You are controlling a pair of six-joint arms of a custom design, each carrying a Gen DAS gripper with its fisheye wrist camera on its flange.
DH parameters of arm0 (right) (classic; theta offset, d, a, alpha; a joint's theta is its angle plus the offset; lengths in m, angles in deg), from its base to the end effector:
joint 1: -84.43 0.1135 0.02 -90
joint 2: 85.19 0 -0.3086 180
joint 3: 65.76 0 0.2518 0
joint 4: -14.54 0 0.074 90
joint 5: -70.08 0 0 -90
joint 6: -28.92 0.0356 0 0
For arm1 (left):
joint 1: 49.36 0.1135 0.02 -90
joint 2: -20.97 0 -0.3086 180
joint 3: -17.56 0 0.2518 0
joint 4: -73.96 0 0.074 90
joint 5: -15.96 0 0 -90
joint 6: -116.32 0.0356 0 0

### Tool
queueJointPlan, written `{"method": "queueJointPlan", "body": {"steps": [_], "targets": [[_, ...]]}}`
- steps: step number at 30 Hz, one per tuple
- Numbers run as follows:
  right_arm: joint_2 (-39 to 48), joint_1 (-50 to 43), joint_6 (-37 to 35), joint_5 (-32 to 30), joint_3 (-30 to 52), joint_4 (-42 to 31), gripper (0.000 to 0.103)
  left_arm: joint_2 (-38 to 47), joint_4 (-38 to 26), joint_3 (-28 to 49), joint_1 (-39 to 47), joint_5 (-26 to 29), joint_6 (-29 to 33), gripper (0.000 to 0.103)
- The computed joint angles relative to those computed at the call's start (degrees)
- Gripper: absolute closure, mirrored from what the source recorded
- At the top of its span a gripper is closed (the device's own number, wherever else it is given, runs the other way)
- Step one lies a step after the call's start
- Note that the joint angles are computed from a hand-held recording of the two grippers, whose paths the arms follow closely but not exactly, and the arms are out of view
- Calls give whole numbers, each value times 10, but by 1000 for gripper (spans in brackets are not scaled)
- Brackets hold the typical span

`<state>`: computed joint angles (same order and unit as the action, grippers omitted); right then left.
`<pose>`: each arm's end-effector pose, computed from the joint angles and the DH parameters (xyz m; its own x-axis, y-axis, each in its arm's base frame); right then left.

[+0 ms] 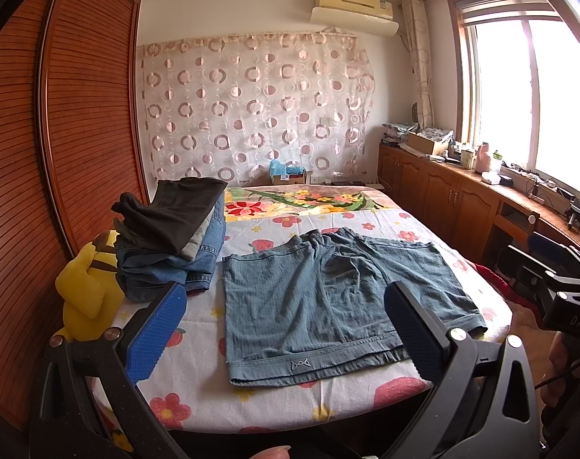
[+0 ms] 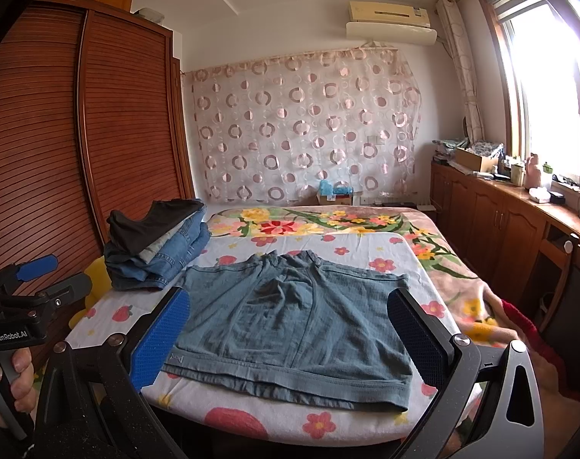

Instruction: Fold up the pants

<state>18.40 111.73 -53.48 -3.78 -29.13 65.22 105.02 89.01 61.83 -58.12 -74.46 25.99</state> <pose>0.2666 0.1265 0.1514 -0.2738 0.0016 -0.9618 -0.1687 0.9844 0.0497 0.2778 -0.0425 0.2135 -0.4143 0.0580 -0.9083 0.1433 0.9897 -0.0022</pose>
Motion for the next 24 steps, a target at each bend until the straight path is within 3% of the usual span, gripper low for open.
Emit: {"method": "queueJointPlan", "body": {"steps": [12,24], "targets": [[17,-23,-10,-23,13,-11,0,26,-37,23,-3,8,6,0],[35,-65,-41,-65,59,-74,1,128,-20,62,30,32,23,0]]}}
